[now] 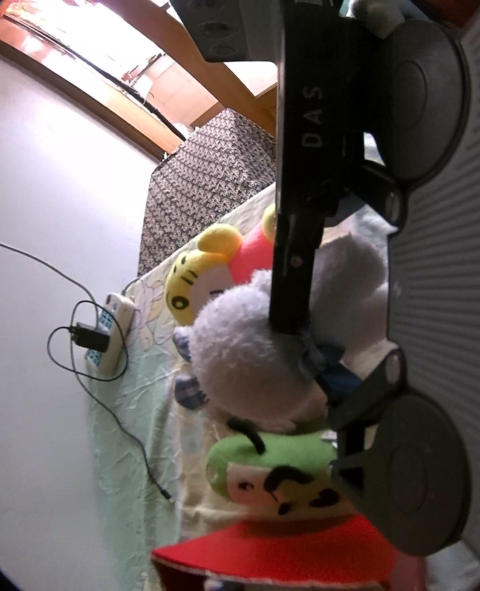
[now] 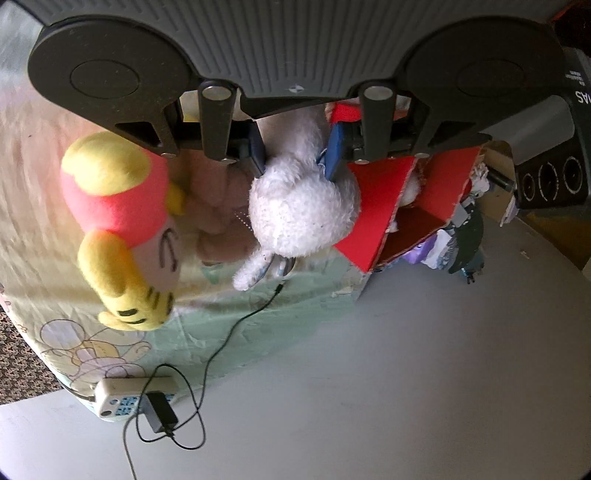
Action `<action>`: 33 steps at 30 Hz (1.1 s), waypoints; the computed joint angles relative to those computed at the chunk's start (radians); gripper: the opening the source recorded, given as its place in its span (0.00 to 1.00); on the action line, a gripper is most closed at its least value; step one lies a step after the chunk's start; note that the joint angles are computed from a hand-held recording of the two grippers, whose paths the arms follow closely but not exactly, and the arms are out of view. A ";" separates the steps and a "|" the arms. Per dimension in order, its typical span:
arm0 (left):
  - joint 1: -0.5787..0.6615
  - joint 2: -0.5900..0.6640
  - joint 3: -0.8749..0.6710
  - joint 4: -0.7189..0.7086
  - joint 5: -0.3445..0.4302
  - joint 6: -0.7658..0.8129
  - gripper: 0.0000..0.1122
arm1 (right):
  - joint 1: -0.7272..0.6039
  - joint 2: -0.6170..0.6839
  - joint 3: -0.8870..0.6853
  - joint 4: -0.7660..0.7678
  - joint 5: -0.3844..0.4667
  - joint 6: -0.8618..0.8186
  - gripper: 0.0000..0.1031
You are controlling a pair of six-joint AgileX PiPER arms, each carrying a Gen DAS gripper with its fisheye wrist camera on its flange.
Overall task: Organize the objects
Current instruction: 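Grasp the second white bunny with blue bow using the right gripper, then carry the second bunny with the right gripper and lower it into the red box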
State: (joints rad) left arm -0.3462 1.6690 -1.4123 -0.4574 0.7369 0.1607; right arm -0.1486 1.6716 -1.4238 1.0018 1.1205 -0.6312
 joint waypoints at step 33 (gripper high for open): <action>0.739 -0.261 0.138 -0.363 0.294 0.679 0.68 | 0.571 0.023 -0.104 0.064 -0.400 0.189 0.37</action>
State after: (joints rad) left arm 0.3923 1.4082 -1.2745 -0.8201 1.0312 0.8400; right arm 0.4226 1.6942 -1.5282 1.0655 0.7200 -0.4427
